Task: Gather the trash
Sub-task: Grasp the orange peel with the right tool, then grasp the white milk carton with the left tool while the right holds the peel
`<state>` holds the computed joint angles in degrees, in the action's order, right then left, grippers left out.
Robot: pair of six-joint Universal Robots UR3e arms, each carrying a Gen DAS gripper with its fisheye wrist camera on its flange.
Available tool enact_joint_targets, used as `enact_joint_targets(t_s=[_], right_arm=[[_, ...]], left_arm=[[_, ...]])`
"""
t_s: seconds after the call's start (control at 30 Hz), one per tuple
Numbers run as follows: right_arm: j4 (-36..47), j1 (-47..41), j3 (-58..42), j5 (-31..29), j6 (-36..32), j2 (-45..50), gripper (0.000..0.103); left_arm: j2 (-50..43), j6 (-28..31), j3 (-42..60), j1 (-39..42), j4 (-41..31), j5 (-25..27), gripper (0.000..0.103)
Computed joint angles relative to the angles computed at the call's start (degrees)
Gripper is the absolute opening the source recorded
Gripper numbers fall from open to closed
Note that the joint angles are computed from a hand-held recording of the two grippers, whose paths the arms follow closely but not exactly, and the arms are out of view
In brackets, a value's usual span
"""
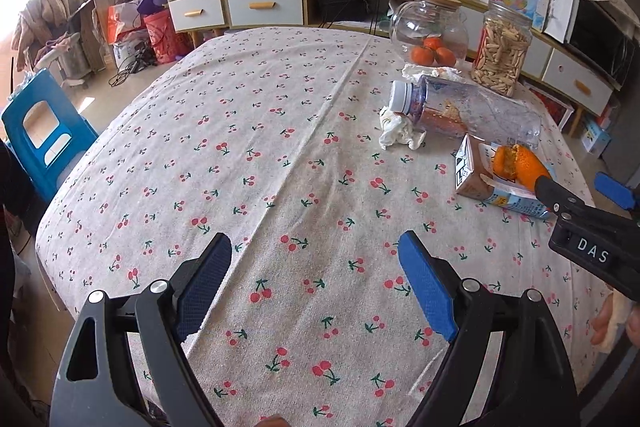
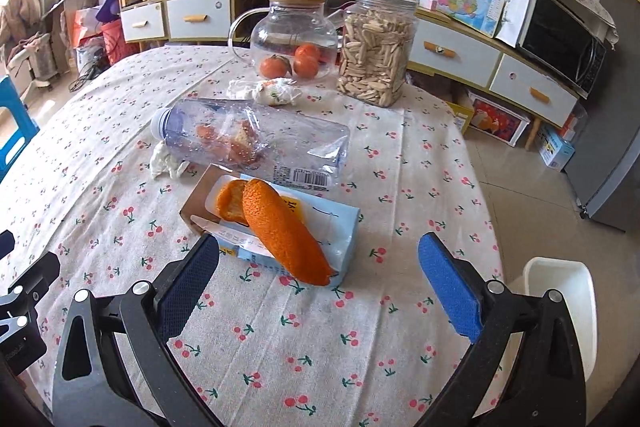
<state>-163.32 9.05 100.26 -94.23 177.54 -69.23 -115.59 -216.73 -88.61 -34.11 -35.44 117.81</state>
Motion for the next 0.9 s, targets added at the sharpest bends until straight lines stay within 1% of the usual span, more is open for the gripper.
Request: enact_joint_targets(t_s=[0.07, 0.1, 0.13, 0.2, 0.27, 0.33, 0.4, 0.43, 0.53, 0.63, 0.73, 0.77, 0.83, 0.9], right_arm=[[2.9, -0.9, -3.2, 2.4, -1.2, 2.0, 0.088], [4.3, -1.3, -4.8, 3.6, -2.0, 3.0, 0.078], [6.0, -1.8, -6.4, 4.7, -2.8, 4.0, 0.071], [6.9, -2.3, -8.1, 5.5, -3.6, 5.2, 0.069], [7.4, -2.9, -8.5, 6.8, -4.1, 5.0, 0.057], [7.6, -3.6, -8.0, 7.9, -4.1, 4.2, 0.036], [7.0, -4.6, -6.4, 9.2, -3.5, 2.8, 0.021], [6.9, -5.4, -5.7, 10.3, -3.1, 2.3, 0.017], [4.0, -7.7, 0.0, 13.3, -1.3, -1.1, 0.015], [-1.9, -9.2, 7.9, 13.7, -0.5, -5.7, 0.015], [-6.5, -12.2, 16.8, 15.8, 0.0, -11.3, 0.015], [-7.5, -13.3, 19.5, 16.6, 0.1, -13.1, 0.015], [-8.7, -16.0, 24.6, 18.9, 0.3, -16.5, 0.015], [-9.0, -18.4, 28.2, 20.4, 0.0, -18.9, 0.015]], left_arm=[[0.1, 0.1, -0.5, 0.6, 0.3, -0.4, 0.083], [0.1, 0.2, -0.8, 0.9, 0.4, -0.6, 0.083], [0.1, 0.2, -1.0, 1.1, 0.5, -0.8, 0.083], [0.0, 0.1, -1.0, 1.6, 0.5, -1.3, 0.083], [-0.5, 0.1, -0.6, 1.9, 0.5, -1.9, 0.083], [-1.3, 0.2, 0.2, 1.9, 0.3, -2.1, 0.083], [-2.2, 0.4, 1.5, 1.8, -0.3, -2.3, 0.083], [-2.8, 0.4, 2.5, 1.7, -0.7, -2.5, 0.083], [-4.6, 0.8, 5.5, 1.4, -1.6, -3.1, 0.083], [-6.8, 1.6, 9.5, 1.1, -2.6, -4.2, 0.083], [-10.3, 4.2, 15.6, 1.2, -4.0, -7.1, 0.083], [-12.0, 6.3, 18.5, 1.2, -4.8, -8.6, 0.083], [-15.9, 12.5, 25.4, 1.3, -7.1, -11.7, 0.083], [-20.5, 19.3, 34.1, 0.8, -11.0, -12.6, 0.084]])
